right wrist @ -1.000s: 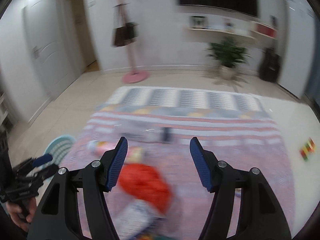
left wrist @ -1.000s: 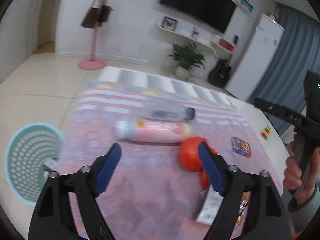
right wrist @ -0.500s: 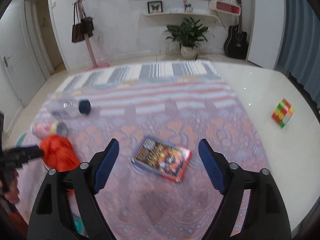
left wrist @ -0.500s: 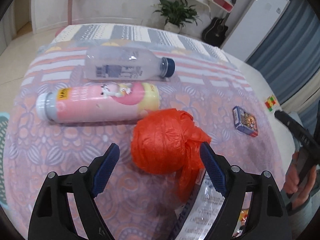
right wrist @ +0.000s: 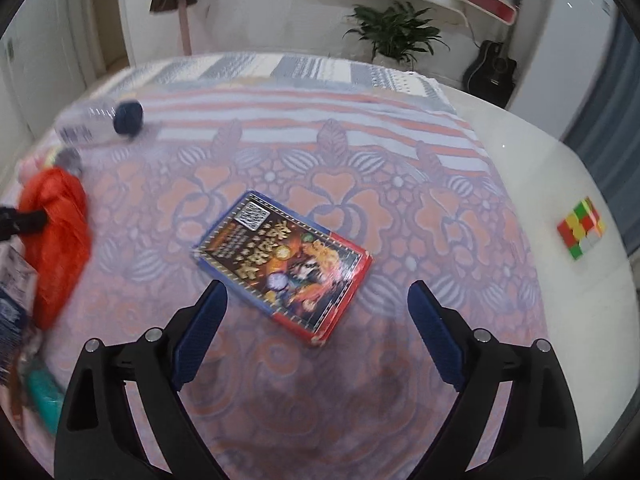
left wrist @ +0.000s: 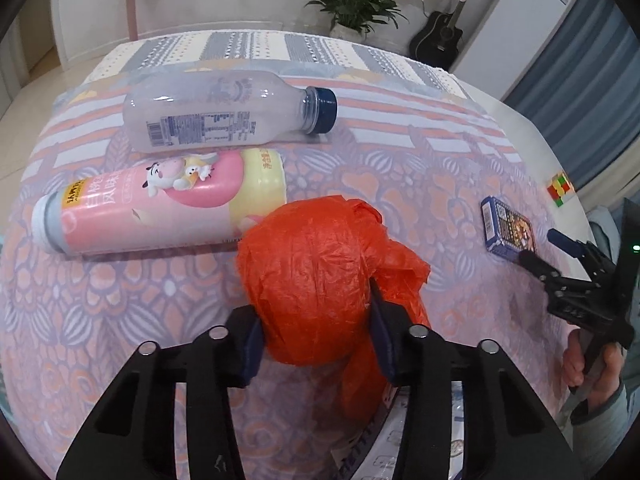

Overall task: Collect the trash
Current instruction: 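Grasp the red plastic bag with the left tool while the right tool grasps the card box, then carry the red bag over the basket and open the left tool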

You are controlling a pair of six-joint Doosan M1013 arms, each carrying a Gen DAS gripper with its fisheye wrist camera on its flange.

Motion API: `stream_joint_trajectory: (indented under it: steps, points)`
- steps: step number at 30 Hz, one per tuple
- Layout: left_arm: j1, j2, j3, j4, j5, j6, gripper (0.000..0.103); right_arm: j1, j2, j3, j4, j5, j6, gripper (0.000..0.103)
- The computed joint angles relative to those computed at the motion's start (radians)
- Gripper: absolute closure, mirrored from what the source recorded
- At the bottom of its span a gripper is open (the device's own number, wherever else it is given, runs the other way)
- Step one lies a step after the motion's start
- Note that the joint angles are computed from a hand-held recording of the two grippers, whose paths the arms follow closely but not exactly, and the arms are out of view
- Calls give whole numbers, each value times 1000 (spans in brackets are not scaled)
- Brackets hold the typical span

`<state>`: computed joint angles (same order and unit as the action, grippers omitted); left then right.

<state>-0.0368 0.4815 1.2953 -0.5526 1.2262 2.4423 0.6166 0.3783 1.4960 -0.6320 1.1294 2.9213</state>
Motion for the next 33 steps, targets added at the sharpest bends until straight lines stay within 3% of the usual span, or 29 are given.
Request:
stream_joint_trajectory:
  steps: [6, 9, 11, 16, 20, 27, 33]
  points:
    - [10, -15, 5, -58, -23, 42, 65, -41, 27, -27, 63, -33, -149, 16]
    - [12, -21, 5, -70, -28, 60, 65, -51, 31, -30, 63, -53, -139, 17]
    - [13, -25, 6, -76, -34, 69, 65, -52, 30, -28, 64, -75, -125, 26]
    - [33, -35, 8, -135, -66, 82, 65, -38, 29, -31, 22, -64, -46, 36]
    - [68, -42, -2, -221, -89, 83, 65, -21, 31, -63, -26, -41, -2, 39]
    - [144, -36, -54, -335, -122, 51, 65, 26, 77, -239, -164, -23, -12, 40]
    - [223, -23, -109, -367, -167, 19, 65, 58, 184, -482, -169, -96, -139, 41]
